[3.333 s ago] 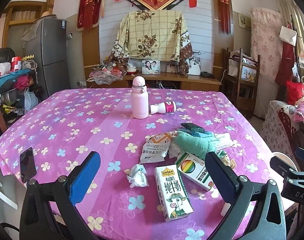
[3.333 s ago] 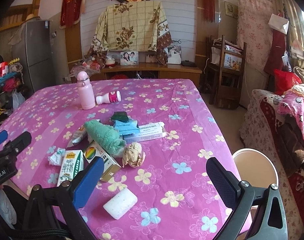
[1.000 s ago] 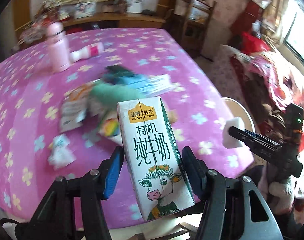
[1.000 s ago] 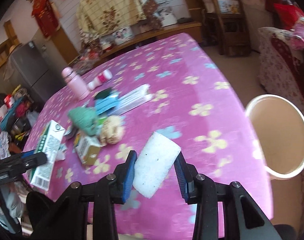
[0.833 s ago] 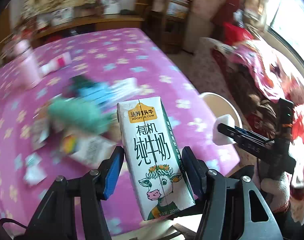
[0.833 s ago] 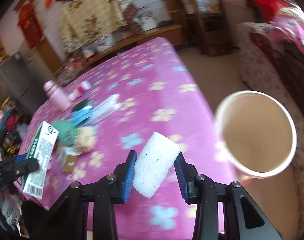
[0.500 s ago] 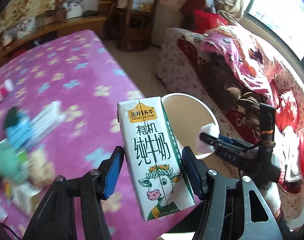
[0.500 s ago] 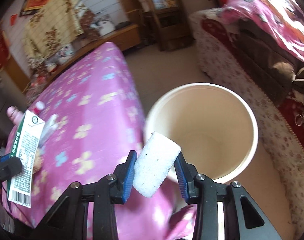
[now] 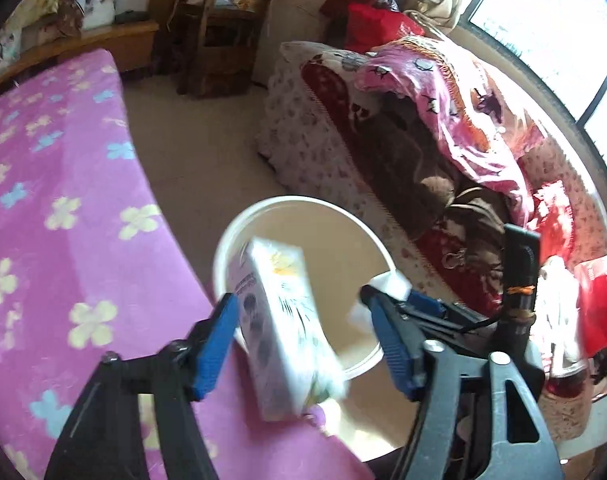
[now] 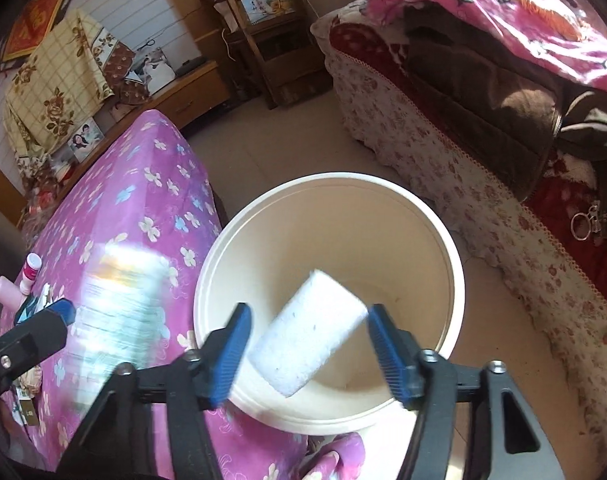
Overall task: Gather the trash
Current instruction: 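Carry both items over the white bucket and open both tools to drop them, then move both tools back over the table toward the remaining trash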
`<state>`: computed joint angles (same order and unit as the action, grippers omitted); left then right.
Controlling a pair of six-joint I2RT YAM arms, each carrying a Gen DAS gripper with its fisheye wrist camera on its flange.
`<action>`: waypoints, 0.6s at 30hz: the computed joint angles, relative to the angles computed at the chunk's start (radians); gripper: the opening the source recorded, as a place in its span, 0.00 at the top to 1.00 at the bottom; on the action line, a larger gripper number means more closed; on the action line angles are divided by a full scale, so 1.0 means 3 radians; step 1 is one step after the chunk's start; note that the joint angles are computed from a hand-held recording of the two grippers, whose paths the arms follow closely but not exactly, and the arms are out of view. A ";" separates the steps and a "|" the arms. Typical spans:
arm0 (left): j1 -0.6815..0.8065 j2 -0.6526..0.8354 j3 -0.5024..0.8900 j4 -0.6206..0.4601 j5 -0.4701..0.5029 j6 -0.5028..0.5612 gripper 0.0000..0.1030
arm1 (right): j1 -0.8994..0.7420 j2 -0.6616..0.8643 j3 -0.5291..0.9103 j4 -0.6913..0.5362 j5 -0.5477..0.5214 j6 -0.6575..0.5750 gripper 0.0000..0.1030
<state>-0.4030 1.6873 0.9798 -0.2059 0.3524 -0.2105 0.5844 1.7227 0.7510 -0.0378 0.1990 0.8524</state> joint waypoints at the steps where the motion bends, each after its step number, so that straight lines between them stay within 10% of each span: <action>1: 0.0011 0.0031 0.0010 0.0006 0.0024 -0.0033 0.29 | -0.0013 0.0017 -0.0014 0.0033 -0.0017 0.0017 0.33; 18: 0.0239 -0.0840 -0.0675 -0.0098 -0.0883 0.0166 0.29 | 0.0609 0.0026 0.0356 -0.0400 0.0423 0.0218 0.33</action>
<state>-0.3315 1.4354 0.7772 -0.2353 0.0875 -0.1607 0.7671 1.7307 0.8578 -0.1579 0.3259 0.9178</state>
